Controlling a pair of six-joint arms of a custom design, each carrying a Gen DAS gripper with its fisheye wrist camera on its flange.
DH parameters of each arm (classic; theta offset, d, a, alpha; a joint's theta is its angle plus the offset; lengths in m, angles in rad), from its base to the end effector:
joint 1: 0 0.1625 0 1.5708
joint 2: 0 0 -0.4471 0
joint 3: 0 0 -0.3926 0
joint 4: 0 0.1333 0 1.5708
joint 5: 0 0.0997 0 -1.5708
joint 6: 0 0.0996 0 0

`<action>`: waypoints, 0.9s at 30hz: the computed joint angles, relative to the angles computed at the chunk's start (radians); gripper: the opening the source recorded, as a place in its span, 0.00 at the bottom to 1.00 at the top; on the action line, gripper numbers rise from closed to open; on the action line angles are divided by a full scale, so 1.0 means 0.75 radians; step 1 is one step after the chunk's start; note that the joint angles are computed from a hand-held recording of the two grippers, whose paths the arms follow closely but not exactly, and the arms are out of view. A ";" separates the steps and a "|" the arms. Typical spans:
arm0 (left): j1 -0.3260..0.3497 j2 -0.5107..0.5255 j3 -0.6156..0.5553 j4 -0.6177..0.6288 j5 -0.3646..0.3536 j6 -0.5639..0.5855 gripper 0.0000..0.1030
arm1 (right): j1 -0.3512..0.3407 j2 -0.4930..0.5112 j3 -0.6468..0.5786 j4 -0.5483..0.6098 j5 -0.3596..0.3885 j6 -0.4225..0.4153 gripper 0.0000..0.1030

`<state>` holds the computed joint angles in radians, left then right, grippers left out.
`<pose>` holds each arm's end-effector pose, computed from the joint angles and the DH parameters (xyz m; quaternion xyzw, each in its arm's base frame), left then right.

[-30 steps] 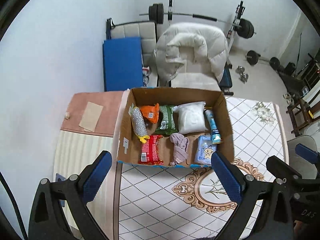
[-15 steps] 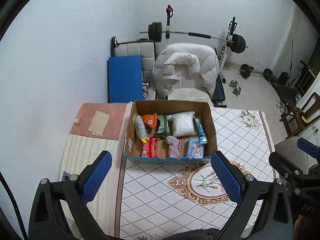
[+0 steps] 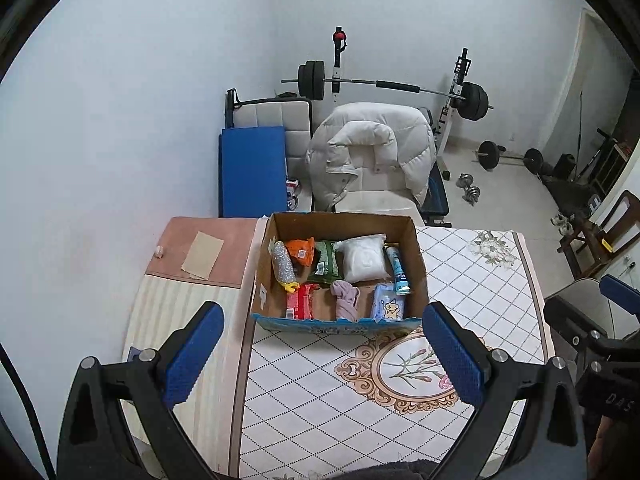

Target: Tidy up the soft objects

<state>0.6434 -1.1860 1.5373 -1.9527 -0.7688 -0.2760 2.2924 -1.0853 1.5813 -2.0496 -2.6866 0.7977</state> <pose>-0.3877 -0.5468 0.3756 0.2889 0.8741 -0.2325 0.3138 0.4642 -0.4612 0.3256 -0.0277 -0.8479 0.3593 0.3889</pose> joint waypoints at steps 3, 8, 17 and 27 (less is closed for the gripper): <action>0.003 0.004 0.005 0.018 0.012 -0.016 1.00 | 0.000 0.005 0.004 -0.005 -0.019 0.005 1.00; 0.002 0.002 0.005 0.036 0.013 -0.041 1.00 | -0.005 0.004 0.008 -0.008 -0.012 0.002 1.00; 0.000 0.001 0.011 0.017 0.020 -0.044 1.00 | -0.004 -0.003 0.014 0.027 -0.032 0.040 1.00; -0.003 0.001 0.009 0.019 0.021 -0.049 1.00 | -0.001 -0.008 0.009 0.072 -0.047 0.071 1.00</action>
